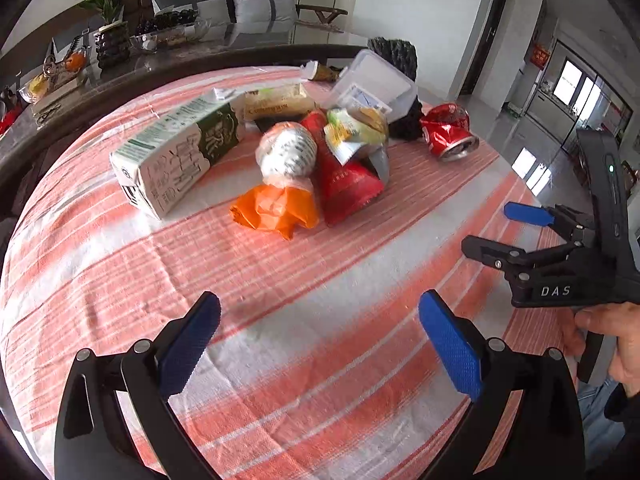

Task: Collect trash
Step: 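Move the left tool to the white bottle with orange cap, then close the left tool on the string-tied bottle and lift it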

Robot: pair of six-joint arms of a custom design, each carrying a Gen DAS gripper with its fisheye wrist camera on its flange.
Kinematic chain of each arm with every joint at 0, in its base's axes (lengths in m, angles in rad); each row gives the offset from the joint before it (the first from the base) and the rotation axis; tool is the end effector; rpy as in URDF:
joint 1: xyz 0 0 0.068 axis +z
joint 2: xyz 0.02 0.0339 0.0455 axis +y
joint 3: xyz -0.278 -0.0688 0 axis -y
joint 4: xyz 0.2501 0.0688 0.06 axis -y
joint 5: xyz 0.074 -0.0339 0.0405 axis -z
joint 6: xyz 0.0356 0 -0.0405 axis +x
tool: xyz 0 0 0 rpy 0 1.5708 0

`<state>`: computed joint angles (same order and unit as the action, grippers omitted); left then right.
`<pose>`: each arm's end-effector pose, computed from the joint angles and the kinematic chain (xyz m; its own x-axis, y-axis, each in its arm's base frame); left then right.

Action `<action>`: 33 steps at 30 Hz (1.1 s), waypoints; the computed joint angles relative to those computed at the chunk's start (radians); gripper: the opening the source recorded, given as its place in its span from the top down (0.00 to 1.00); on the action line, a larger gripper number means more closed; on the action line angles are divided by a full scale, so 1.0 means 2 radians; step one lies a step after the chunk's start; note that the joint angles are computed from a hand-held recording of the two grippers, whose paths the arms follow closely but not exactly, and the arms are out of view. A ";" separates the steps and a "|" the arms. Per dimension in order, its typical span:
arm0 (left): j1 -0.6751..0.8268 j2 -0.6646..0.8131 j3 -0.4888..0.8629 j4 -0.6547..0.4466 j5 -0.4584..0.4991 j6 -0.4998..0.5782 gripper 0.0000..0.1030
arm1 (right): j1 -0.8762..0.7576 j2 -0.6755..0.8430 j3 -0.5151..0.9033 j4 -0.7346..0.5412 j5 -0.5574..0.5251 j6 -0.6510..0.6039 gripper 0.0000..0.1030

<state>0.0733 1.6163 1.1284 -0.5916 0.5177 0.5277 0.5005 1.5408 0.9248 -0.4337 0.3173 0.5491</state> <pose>0.3316 0.0067 0.2344 -0.6745 0.3892 -0.6273 0.5890 0.7960 -0.1394 0.2722 0.1362 0.2023 -0.8159 0.1190 -0.5659 0.1245 0.9918 0.0290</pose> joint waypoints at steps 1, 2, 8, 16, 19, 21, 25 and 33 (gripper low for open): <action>0.003 0.009 0.014 0.002 0.005 -0.003 0.04 | 0.000 0.000 0.000 0.000 0.000 0.000 0.04; 0.002 0.019 0.032 -0.006 0.009 -0.003 0.04 | 0.001 0.000 0.000 0.000 0.000 0.001 0.04; -0.038 0.065 0.090 0.007 -0.030 0.000 0.24 | 0.000 0.000 0.000 0.000 0.000 0.000 0.04; -0.039 0.093 0.112 -0.003 -0.023 0.002 0.59 | -0.001 0.000 0.000 0.000 0.000 -0.001 0.04; -0.025 0.063 0.094 -0.026 -0.022 0.011 0.65 | -0.001 0.000 0.000 0.001 0.000 -0.001 0.04; -0.006 0.036 0.076 -0.053 -0.010 0.027 0.65 | -0.001 0.000 0.000 0.000 0.000 -0.001 0.04; 0.015 -0.009 0.030 -0.076 -0.008 0.065 0.59 | -0.001 0.000 0.000 0.001 -0.001 -0.001 0.04; -0.016 -0.009 -0.015 0.004 -0.056 0.055 0.12 | -0.001 0.000 0.000 0.000 -0.001 -0.001 0.04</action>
<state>0.0415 1.5980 1.0976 -0.5842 0.4063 0.6384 0.4987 1.5413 0.9249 -0.4327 0.3162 0.5475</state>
